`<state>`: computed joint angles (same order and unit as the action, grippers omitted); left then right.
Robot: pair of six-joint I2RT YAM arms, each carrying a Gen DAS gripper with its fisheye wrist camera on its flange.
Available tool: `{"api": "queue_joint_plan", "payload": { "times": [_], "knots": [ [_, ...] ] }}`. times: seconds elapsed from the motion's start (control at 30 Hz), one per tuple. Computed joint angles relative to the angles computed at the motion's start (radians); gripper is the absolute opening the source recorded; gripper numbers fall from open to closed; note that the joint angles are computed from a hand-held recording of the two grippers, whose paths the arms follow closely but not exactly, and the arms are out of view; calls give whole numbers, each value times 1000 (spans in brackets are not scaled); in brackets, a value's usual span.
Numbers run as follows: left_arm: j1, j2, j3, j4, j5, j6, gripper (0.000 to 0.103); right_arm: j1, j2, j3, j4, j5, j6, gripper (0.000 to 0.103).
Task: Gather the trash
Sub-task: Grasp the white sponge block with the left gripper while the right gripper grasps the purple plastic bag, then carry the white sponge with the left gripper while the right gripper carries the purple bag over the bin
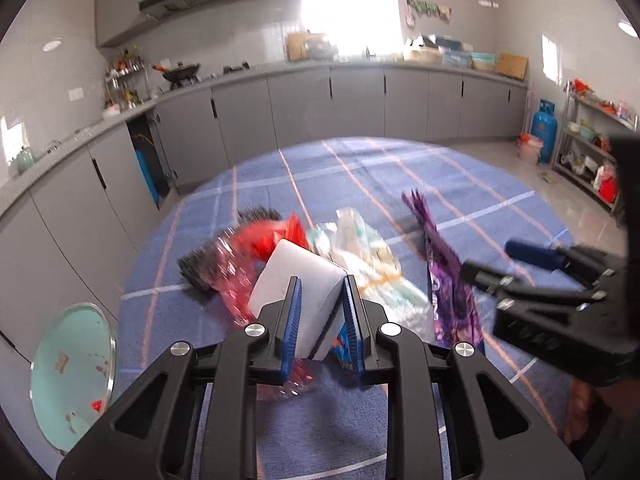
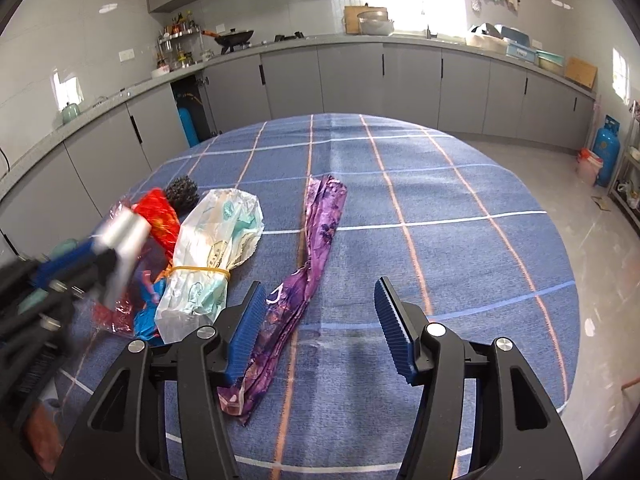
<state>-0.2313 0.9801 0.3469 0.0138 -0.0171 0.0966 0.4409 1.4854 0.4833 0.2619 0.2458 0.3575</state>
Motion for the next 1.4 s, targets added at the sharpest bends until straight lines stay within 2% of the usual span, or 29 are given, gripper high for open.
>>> {"api": "queue_joint_plan", "payload": {
  "times": [0.07,0.17,0.33,0.4,0.7,1.0,1.17,1.4],
  "knots": [
    [32,-68,6,-38,20,8,22,-6,29,23,-13,-20,4,53],
    [72,-144,13,-86,42,18,22,-19,76,68,-56,-49,2,37],
    [155,-168,21,-110,97,43,22,-37,117,111,-108,-106,-25,7],
    [193,-173,21,-118,119,50,22,-31,102,95,-93,-104,-34,3],
    [376,-216,22,-142,192,106,22,6,-50,33,-61,-28,-39,3],
    [538,-240,16,-158,266,154,22,102,-148,44,-63,1,-51,3],
    [640,-255,7,-157,316,185,22,168,-143,86,-30,-20,-60,3],
    [817,-222,10,-151,406,241,22,265,-42,186,15,-31,-83,3]
  ]
}}
